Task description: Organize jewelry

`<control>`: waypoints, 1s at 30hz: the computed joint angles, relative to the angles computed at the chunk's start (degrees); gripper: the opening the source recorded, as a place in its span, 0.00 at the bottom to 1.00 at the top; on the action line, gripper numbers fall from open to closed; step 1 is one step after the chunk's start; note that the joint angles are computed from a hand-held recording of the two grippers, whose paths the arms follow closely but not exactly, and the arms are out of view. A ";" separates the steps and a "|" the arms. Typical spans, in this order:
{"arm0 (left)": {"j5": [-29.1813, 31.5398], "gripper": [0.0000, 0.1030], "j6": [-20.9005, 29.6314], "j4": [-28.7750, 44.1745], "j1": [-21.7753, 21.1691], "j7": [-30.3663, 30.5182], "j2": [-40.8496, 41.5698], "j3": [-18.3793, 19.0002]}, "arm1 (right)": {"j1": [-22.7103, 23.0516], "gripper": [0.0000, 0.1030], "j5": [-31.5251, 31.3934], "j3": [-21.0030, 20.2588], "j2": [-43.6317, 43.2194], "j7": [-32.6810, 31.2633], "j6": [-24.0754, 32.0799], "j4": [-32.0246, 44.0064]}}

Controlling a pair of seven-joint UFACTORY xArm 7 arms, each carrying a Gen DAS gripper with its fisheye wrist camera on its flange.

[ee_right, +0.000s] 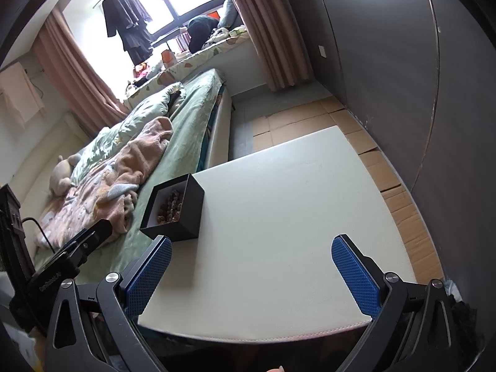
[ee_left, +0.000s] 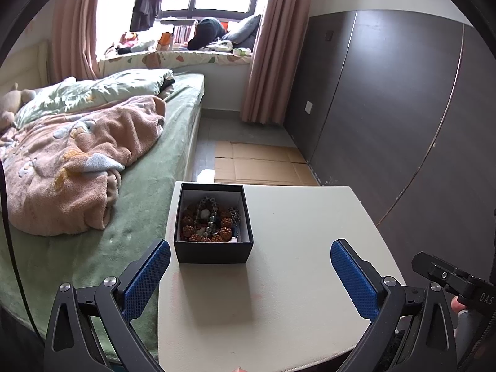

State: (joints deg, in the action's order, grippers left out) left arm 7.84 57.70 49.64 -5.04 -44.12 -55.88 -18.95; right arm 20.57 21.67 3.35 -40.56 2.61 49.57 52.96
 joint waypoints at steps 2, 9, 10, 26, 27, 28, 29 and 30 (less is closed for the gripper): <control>-0.03 1.00 0.07 0.02 -0.07 0.00 0.05 0.04 | 0.02 1.00 -0.02 -0.02 -0.03 0.04 -0.07 -0.01; -0.15 1.00 0.17 -0.08 -0.30 -0.06 -0.01 0.10 | 0.11 1.00 -0.06 -0.06 0.04 -0.09 -0.12 -0.07; -0.14 1.00 0.16 -0.08 -0.31 -0.07 -0.02 0.09 | 0.09 1.00 -0.07 -0.07 0.00 -0.05 -0.07 -0.04; -0.11 1.00 0.03 0.15 -0.44 -0.30 0.11 -0.14 | 0.35 1.00 -0.40 0.53 -0.04 -0.06 -0.09 -0.33; -0.14 1.00 -0.06 0.08 -0.46 -0.36 0.10 -0.16 | 0.33 1.00 -0.46 0.57 -0.07 0.03 -0.14 -0.36; -0.14 1.00 0.02 0.12 -0.40 -0.49 0.10 -0.24 | 0.29 1.00 -0.51 0.62 -0.11 0.14 -0.22 -0.39; -0.13 1.00 0.10 0.16 -0.32 -0.61 0.08 -0.28 | 0.32 1.00 -0.52 0.62 -0.08 0.19 -0.25 -0.37; -0.14 1.00 0.12 0.20 -0.28 -0.71 0.08 -0.26 | 0.36 1.00 -0.49 0.66 -0.15 0.29 -0.37 -0.49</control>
State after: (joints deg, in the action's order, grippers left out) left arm 7.70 57.83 49.84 -5.32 -44.83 -55.80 -19.21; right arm 20.92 21.17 4.00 -40.71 2.90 49.20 52.48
